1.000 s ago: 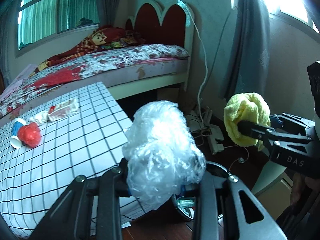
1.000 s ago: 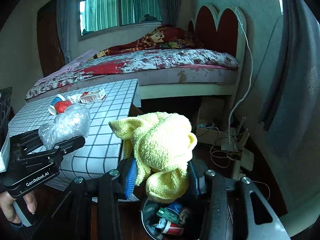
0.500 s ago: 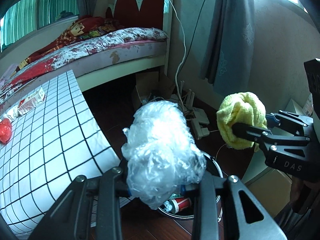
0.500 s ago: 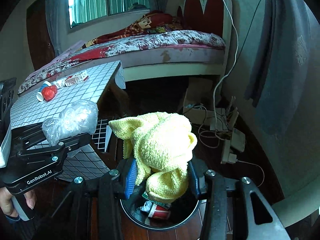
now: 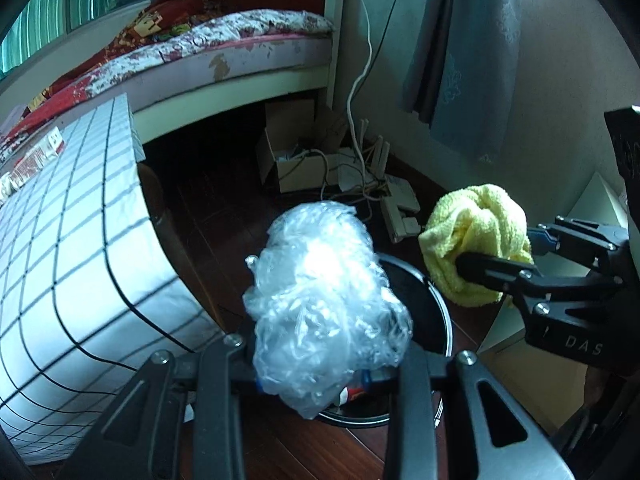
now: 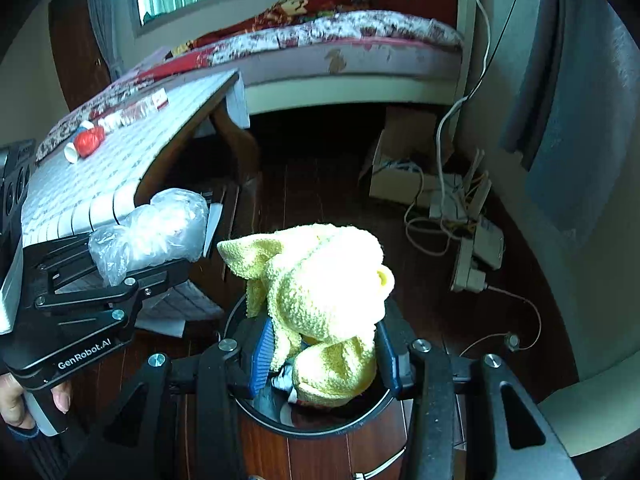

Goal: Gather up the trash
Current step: 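Open both tools to drop the bag and cloth into the bucket, then move both tools back toward the table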

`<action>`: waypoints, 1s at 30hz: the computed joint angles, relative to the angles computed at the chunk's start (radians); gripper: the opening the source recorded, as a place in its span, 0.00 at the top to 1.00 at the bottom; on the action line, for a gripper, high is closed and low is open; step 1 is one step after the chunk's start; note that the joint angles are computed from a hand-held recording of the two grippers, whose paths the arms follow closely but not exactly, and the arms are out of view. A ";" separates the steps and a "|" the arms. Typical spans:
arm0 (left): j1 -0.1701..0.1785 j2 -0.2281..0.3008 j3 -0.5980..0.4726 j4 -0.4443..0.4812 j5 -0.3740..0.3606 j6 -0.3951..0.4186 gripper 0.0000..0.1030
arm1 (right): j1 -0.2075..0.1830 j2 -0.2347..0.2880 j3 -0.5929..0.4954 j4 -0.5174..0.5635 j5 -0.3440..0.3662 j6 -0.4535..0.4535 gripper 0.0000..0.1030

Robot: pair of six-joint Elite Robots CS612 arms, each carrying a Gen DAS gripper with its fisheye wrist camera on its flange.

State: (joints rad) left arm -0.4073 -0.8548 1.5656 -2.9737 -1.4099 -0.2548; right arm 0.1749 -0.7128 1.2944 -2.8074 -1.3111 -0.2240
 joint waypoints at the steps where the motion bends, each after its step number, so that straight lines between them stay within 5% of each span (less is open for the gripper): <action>1: 0.000 0.004 -0.004 0.010 -0.003 -0.001 0.68 | 0.001 0.003 -0.003 0.012 -0.007 -0.013 0.55; 13: 0.017 0.050 -0.048 0.078 -0.098 -0.017 0.61 | 0.002 0.047 -0.070 0.190 0.006 -0.096 0.54; 14: 0.021 0.058 -0.054 0.080 -0.126 -0.018 0.56 | 0.003 0.052 -0.076 0.194 -0.002 -0.101 0.52; 16: 0.028 0.071 -0.062 0.082 -0.159 -0.032 0.26 | 0.003 0.068 -0.096 0.205 -0.021 -0.105 0.42; 18: 0.026 0.075 -0.059 0.077 -0.131 -0.057 0.14 | 0.005 0.079 -0.106 0.193 -0.078 -0.081 0.10; 23: 0.019 0.075 -0.050 0.095 -0.066 -0.082 0.11 | -0.001 0.085 -0.119 0.220 -0.119 -0.027 0.03; 30: 0.010 0.077 -0.042 0.094 0.034 -0.110 0.06 | 0.015 0.092 -0.134 0.268 -0.204 -0.071 0.01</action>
